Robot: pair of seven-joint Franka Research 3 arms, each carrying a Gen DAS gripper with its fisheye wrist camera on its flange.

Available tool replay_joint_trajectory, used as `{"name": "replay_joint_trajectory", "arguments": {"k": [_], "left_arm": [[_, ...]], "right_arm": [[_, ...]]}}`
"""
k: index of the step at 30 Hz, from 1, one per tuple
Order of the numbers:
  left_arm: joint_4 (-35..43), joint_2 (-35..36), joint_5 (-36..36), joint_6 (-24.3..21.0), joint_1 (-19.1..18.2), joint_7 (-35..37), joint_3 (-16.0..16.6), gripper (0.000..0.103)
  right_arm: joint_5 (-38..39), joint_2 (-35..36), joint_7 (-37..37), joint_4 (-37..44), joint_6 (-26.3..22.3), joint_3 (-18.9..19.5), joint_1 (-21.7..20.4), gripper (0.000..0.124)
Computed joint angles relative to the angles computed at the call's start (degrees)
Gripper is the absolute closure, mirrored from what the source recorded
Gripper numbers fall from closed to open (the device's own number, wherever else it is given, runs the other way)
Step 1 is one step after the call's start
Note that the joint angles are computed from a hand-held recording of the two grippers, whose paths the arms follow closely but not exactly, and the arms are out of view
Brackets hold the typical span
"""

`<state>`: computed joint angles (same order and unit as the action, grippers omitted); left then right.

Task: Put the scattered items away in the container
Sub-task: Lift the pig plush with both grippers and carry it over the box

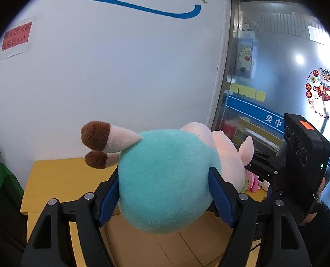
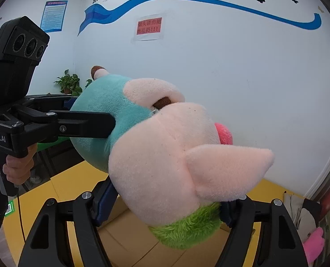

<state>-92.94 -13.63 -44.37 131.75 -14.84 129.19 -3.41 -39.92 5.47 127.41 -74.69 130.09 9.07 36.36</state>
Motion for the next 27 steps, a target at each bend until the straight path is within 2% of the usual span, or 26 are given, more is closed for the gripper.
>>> {"name": "replay_joint_trajectory", "arguments": {"k": [5, 12, 22, 27], "left_arm": [[1.82, 7.01, 0.84, 0.29, 1.26, -0.58, -1.45, 0.029], [5.55, 16.87, 5.77, 0.93, 5.00, -4.18, -5.71, 0.029], [8.07, 26.84, 15.27, 1.92, 7.85, -11.48, -10.29, 0.029], [9.40, 29.47, 18.67, 0.05, 8.50, -15.47, -11.21, 0.029]], "right_arm": [[5.09, 1.10, 0.67, -5.52, 6.59, -1.74, -3.09, 0.044], [13.36, 6.19, -0.98, -10.82, 16.10, -4.03, -5.99, 0.045], [21.62, 12.19, -1.92, -18.27, 27.73, -7.62, -6.01, 0.045], [22.97, 14.43, -1.12, -19.11, 29.68, -9.83, -4.42, 0.045]]}}
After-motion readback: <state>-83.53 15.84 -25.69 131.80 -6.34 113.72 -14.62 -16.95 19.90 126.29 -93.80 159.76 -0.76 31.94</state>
